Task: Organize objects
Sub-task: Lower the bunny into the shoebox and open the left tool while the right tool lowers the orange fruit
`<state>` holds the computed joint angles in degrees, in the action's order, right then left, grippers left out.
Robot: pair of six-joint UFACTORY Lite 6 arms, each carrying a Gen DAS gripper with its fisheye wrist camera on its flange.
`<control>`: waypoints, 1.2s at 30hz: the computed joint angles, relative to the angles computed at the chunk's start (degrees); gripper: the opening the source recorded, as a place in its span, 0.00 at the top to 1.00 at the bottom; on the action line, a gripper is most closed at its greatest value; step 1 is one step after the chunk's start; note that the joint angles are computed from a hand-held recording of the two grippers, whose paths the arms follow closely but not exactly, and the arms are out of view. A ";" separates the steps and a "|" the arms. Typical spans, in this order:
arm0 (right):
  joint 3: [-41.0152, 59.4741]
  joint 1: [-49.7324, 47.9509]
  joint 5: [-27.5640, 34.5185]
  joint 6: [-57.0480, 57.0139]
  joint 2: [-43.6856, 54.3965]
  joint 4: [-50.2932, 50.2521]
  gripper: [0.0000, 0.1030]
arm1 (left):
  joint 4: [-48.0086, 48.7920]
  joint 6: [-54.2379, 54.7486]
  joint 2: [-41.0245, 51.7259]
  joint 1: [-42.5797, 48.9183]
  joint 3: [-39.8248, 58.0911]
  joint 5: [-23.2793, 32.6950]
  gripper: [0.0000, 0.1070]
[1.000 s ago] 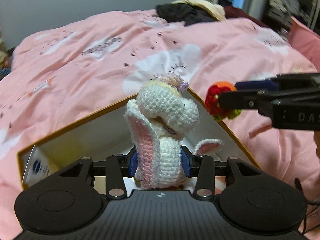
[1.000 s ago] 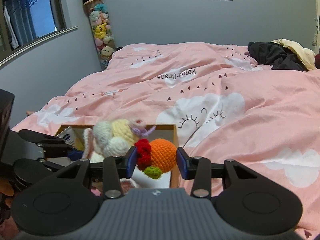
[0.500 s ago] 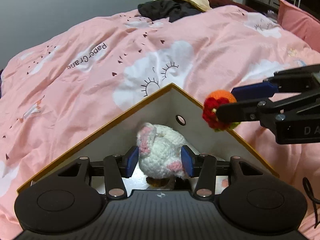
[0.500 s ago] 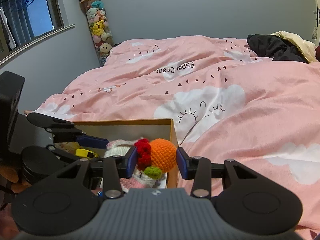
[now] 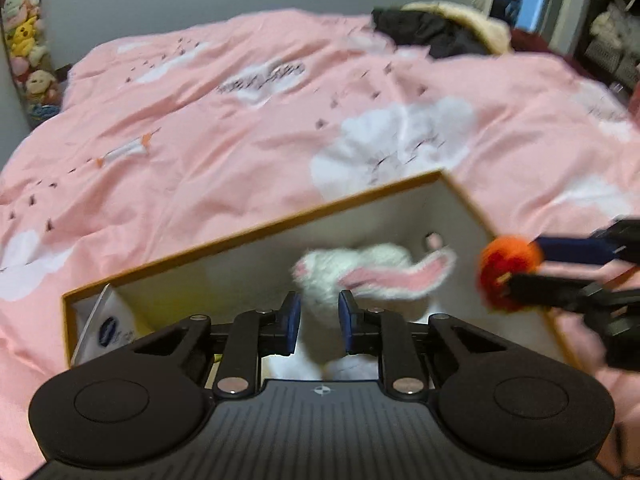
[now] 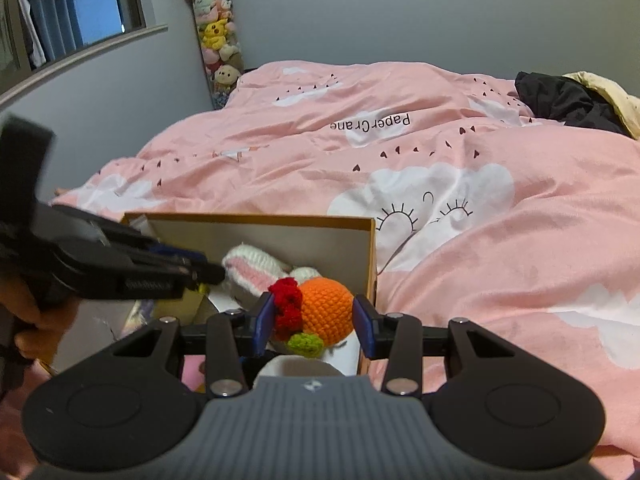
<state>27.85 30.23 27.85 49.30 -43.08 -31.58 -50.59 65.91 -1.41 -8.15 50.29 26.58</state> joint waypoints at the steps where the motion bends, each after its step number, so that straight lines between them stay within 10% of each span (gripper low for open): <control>1: -0.13 0.03 -0.14 0.13 0.34 -0.15 0.57 | -3.17 2.90 -0.73 0.59 -0.28 1.22 0.78; 11: -0.82 -0.28 -2.04 -1.37 2.05 1.69 0.57 | 14.75 -16.61 6.17 -4.87 3.47 -6.32 0.81; 23: -0.98 -1.37 -3.41 -3.54 3.27 3.80 0.57 | -1.40 -4.75 15.11 -4.73 7.85 0.83 0.85; 36: 4.53 3.57 -12.72 -9.08 14.58 11.35 0.57 | 7.00 -11.58 -4.12 5.84 -1.83 1.65 0.83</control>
